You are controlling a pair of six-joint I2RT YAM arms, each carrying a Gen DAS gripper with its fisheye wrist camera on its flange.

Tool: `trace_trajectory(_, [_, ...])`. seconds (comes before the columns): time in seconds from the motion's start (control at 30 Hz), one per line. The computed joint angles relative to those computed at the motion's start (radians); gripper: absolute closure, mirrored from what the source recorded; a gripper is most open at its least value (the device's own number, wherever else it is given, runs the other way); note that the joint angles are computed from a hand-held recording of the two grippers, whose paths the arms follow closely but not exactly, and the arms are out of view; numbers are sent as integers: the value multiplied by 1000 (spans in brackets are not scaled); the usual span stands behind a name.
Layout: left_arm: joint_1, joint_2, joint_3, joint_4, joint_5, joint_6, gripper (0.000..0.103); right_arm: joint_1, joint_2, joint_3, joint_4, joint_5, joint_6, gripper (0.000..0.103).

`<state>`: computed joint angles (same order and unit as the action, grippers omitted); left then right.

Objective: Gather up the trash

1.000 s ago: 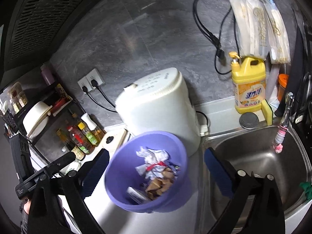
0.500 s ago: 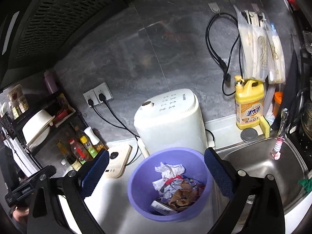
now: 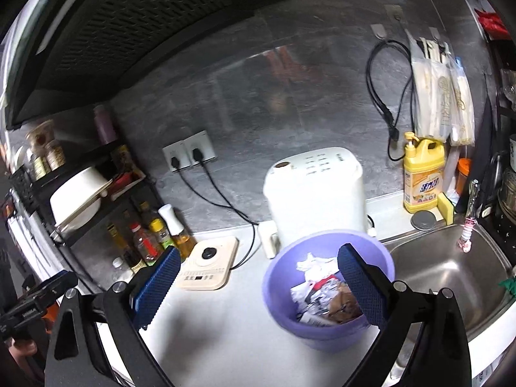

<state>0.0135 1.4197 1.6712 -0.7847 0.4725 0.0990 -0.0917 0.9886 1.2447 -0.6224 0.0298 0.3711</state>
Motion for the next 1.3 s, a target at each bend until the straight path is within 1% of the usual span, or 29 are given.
trace_trajectory(0.27, [127, -44, -27, -49, 101, 55, 6, 252, -42, -5, -43, 212, 19, 7])
trace_trajectory(0.4, [185, -64, -43, -76, 153, 87, 6, 344, -54, -8, -75, 290, 55, 7])
trace_trajectory(0.43, [194, -71, -51, -76, 159, 90, 6, 369, -57, -9, -90, 312, 72, 7])
trace_trajectory(0.53, [237, -95, -70, -87, 181, 108, 6, 412, -64, -16, -118, 327, 110, 7])
trace_trajectory(0.63, [270, -114, -91, -87, 194, 111, 6, 499, -74, -30, -144, 389, 140, 7])
trace_trajectory(0.83, [315, -127, -115, -72, 207, 98, 6, 587, -80, -49, -155, 448, 182, 7])
trace_trajectory(1.03, [297, -145, -128, -72, 203, 97, 6, 620, -91, -50, -173, 492, 203, 7])
trace_trajectory(1.3, [277, -158, -143, -65, 203, 100, 6, 622, -101, -52, -193, 499, 210, 7])
